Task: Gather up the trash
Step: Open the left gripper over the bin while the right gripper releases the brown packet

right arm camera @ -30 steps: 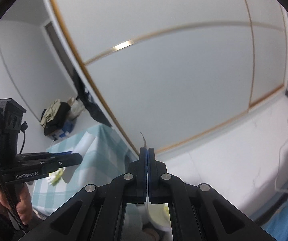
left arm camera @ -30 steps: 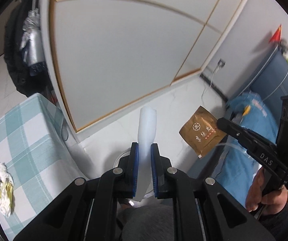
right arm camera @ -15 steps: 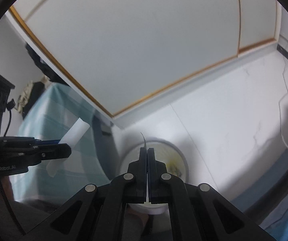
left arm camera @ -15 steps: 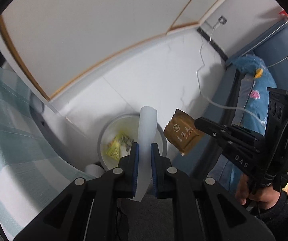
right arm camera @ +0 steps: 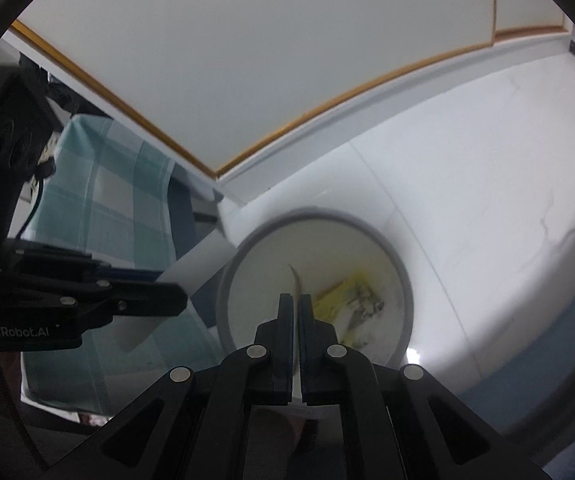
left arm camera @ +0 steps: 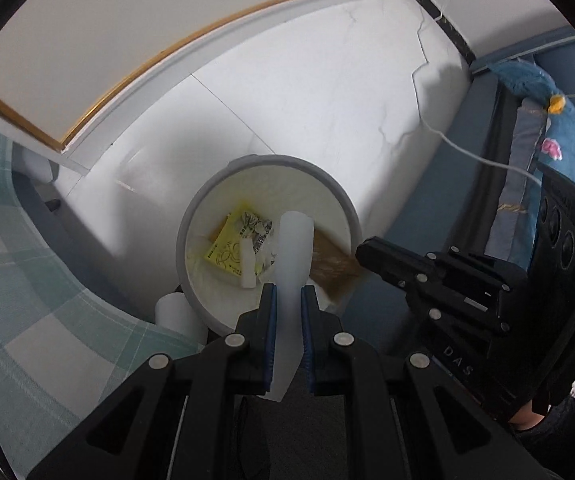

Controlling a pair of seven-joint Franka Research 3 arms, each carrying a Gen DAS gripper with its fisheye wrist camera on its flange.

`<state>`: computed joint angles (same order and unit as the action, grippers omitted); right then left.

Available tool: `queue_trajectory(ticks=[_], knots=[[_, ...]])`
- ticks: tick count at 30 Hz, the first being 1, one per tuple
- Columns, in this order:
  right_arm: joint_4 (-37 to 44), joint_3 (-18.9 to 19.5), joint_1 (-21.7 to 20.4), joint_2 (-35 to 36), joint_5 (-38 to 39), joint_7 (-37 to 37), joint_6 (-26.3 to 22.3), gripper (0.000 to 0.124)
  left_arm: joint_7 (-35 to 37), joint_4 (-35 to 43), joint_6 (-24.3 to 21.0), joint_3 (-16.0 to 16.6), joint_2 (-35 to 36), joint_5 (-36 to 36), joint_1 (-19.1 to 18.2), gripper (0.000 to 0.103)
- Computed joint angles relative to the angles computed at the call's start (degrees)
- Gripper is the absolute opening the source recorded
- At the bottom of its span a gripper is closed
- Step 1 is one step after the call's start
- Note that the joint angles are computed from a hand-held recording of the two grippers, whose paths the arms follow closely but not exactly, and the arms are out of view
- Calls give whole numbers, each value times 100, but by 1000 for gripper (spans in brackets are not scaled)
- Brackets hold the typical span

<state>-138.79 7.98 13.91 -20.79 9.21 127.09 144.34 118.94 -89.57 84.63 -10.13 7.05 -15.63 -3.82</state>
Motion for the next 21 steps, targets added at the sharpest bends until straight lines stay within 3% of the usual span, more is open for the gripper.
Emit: queue_trajectory(ticks=[5,8,15,21], knots=[[-20,-38,13,14,73,-63,-34,4,-56,70,-40,-24,152,125,-22,8],[55,-33,-9,90,65,-36,-86,11,-108,94,-65,-52,222,144,-38,8],[108,83,-163,-36,-412,228,-361,47,-85,183,-186,-96,337,285,-71,9],[95,131,-249,-166,-724,458,-570,61,-156,233,-254,-128,433,380,-119,11]])
